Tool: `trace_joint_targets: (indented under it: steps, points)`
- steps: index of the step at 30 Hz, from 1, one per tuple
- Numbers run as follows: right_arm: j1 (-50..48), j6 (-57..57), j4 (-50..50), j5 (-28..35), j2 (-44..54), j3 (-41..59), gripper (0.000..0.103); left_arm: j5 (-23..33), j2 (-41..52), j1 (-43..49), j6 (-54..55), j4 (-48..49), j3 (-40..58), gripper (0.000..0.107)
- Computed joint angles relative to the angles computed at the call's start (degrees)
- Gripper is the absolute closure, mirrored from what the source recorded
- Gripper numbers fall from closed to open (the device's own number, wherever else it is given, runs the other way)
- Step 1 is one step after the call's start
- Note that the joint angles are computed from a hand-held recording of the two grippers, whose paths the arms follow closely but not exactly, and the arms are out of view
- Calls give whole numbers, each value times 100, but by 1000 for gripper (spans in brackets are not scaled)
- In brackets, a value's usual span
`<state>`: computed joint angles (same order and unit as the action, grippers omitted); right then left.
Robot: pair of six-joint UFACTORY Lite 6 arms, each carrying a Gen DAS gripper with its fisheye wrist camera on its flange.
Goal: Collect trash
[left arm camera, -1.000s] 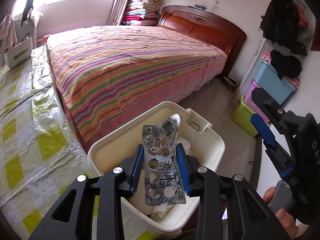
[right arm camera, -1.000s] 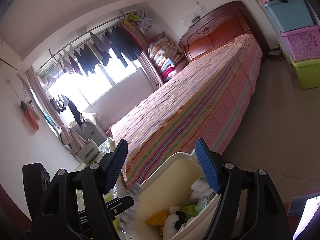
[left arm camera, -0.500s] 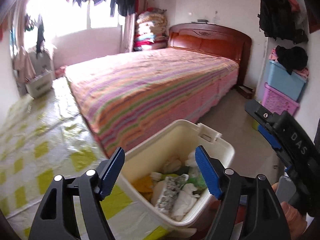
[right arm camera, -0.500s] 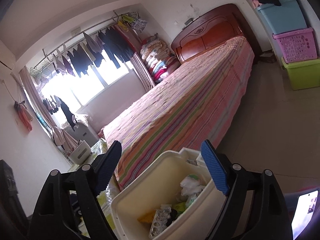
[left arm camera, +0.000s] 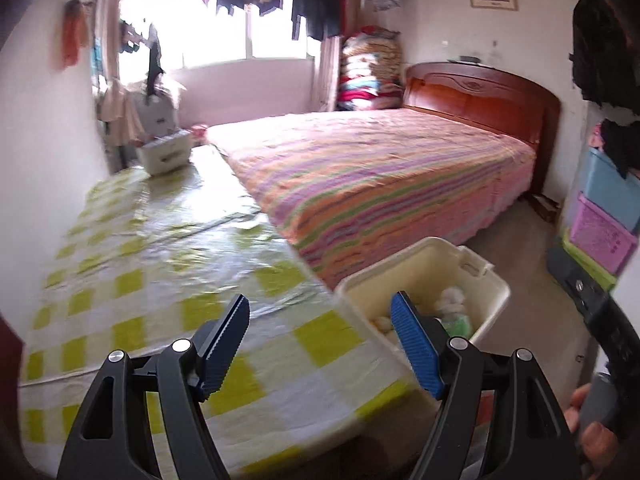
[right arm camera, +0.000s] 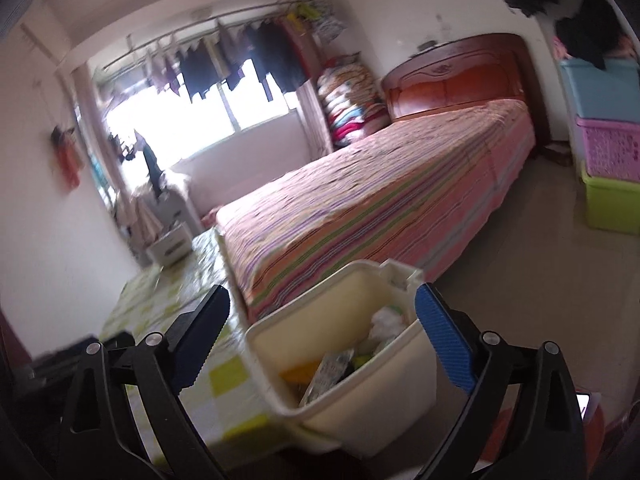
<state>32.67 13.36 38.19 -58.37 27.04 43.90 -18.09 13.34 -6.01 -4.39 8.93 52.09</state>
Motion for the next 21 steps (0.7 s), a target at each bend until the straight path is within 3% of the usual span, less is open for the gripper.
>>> trace_joint_targets:
  steps: [3,9,13,21]
  points:
    - [475,-418,413,180,53,193,10,-186,-509,168,498,-349,-543,36]
    - [1213,-1053,1096,236,-34,361,10,-250,-1285,654,-315,573,-1271,36]
    - [1573,-1346,1421,176,-151,348,10,-314,-1682,863,-380,676,-1648,36]
    - [1722,-1582,1566,83,-750,-213,10,-419,-2154,1209,-1031,1347,-2043,36]
